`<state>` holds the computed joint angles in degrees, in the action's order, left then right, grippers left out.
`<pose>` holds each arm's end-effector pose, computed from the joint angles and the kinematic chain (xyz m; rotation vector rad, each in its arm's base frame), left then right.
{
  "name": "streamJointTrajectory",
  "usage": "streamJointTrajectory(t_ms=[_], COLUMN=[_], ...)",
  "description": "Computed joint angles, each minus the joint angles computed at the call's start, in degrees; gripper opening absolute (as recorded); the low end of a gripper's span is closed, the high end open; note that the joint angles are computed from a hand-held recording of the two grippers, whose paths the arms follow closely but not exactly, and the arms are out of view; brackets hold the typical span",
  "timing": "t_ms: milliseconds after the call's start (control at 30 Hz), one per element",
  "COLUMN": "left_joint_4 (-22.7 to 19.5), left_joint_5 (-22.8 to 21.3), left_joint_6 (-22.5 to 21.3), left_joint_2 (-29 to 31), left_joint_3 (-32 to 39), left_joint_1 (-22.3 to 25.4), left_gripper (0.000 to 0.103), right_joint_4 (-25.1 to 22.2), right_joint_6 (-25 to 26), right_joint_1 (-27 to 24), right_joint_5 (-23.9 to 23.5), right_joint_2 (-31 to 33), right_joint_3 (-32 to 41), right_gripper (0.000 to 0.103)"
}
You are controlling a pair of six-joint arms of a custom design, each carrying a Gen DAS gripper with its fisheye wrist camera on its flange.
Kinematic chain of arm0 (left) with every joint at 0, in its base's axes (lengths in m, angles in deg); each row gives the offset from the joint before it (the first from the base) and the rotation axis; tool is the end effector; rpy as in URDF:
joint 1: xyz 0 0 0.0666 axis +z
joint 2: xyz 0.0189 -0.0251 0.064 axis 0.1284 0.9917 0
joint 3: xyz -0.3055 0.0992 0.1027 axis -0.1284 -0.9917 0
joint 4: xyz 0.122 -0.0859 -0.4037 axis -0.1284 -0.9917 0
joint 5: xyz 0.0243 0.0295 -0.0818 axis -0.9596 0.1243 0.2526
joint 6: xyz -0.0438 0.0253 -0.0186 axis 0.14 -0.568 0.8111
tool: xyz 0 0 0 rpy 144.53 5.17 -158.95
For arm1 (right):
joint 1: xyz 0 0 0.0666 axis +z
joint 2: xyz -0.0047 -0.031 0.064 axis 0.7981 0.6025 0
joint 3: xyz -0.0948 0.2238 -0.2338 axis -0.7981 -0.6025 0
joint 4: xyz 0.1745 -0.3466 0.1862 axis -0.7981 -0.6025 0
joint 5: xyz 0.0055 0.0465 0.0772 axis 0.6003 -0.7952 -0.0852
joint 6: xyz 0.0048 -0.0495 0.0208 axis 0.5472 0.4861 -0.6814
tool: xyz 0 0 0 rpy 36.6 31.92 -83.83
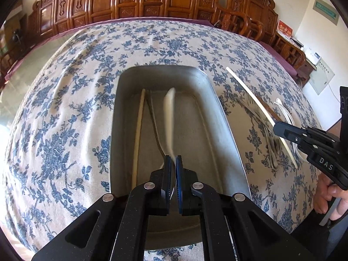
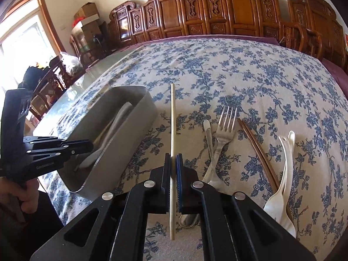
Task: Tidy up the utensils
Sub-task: 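Lower the metal fork into the tray with the left tool while the right tool carries the chopstick over, then lower the chopstick into the tray and open the right tool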
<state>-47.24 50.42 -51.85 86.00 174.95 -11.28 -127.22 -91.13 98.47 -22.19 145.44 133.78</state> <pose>0.5246 -0.1888 0.4811 0.9111 2.4843 -0.4111 0.4016 0.3872 0.4761 0.2980 2.3889 0.2413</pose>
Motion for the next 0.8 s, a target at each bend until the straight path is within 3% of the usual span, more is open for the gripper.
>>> streamJointTrajectory(t_ms=[533, 800], left_joint_4=[2.37, 3.88], left_joint_5=[1.13, 1.32], left_joint_6=[0.46, 0.71], left_joint_2=[-0.76, -0.98], left_joint_3=[1.95, 2.91], left_joint_1=[2.43, 4.08], left_gripper=[0.003, 0.004], right_joint_4=[1.07, -0.38], right_joint_6=[-0.43, -0.76], right_joint_1=[2.31, 2.17], right_joint_5=[1.19, -0.38], right_joint_2=[4.49, 11.96], right_joint_3=[7.81, 18.76], right_gripper=[0.006, 0.006])
